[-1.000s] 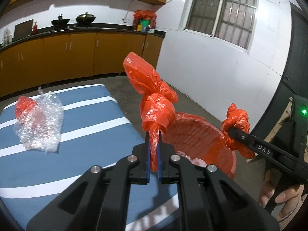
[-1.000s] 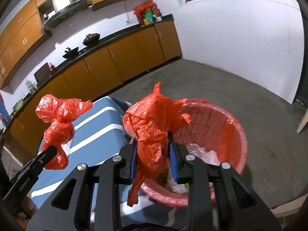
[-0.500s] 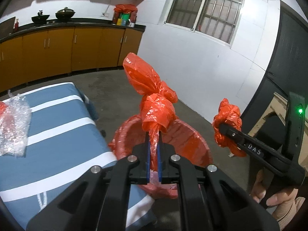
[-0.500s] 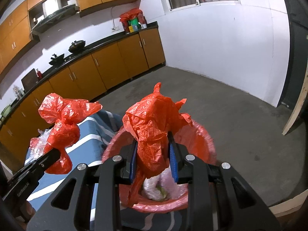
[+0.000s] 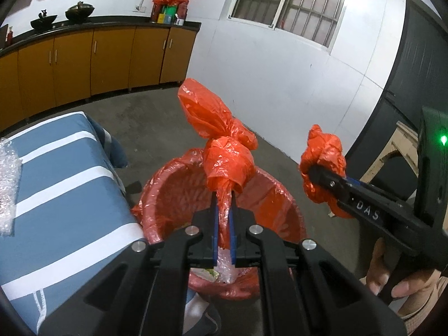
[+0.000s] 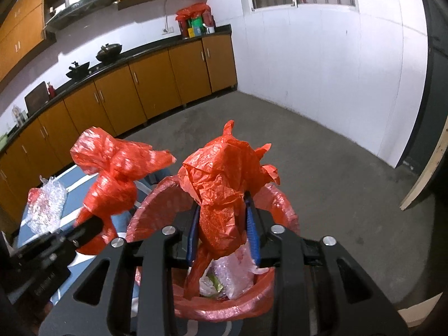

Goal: Collect trash
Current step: 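Carry the red bags to the wastebasket and open the left tool while the right tool lowers its bag, then move both open tools back over the table toward the bubble wrap and red bag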

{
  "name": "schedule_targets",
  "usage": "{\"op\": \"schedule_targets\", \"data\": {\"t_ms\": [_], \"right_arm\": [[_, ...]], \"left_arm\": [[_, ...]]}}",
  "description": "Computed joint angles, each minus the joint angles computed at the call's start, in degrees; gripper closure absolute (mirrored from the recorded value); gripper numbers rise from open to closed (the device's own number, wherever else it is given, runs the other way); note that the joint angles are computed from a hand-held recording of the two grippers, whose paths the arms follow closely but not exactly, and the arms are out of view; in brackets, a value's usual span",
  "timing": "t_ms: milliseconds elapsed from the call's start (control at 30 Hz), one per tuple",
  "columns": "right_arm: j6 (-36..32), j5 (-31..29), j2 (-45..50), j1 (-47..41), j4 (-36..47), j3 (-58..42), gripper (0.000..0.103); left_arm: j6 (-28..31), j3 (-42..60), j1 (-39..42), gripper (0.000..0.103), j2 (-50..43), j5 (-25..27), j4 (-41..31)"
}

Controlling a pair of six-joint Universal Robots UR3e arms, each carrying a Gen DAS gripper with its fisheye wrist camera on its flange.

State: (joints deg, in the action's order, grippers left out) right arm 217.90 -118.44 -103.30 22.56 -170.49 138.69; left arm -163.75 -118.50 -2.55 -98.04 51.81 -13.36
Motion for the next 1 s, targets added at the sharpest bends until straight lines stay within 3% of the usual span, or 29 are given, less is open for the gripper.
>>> {"op": "schedule_targets", "data": {"t_ms": [100, 333, 467, 567, 633, 667, 1000], "right_arm": [[-0.9, 0.6, -0.5, -1.1, -1.3, 1.3, 0.056], [0.1, -0.4, -2.5, -1.5, 0.0, 3.1, 0.056], [1.1, -3.3, -1.4, 0.7, 2.5, 1.7, 0.056], [1.7, -5.2, 0.6, 2.8, 3.0, 0.1, 0.053], [3.2, -8.3, 3.4, 5.6, 2.9, -2.2, 0.037], [3.5, -9.0, 4.3, 6.3, 2.2, -2.6, 0.035], [-0.7, -7.3, 20.6, 13.3, 0.1, -19.3, 0.033]], "left_arm": [[-0.8, 1.8, -0.7, 0.086, -2.3, 0.8, -0.4], [-1.6, 1.1, 0.7, 0.073, -3.5, 2.5, 1.0], [-1.8, -4.2, 4.5, 0.053, -0.9, 3.6, 6.3], [-0.6, -8.4, 8.3, 0.045, 1.7, 4.3, 8.9], [0.3, -10.6, 10.4, 0.042, 3.3, 4.5, 9.8], [1.1, -12.2, 12.2, 0.040, 4.4, 4.8, 10.4], [8.2, -22.8, 33.1, 0.032, 12.2, 2.2, 13.5]]}}
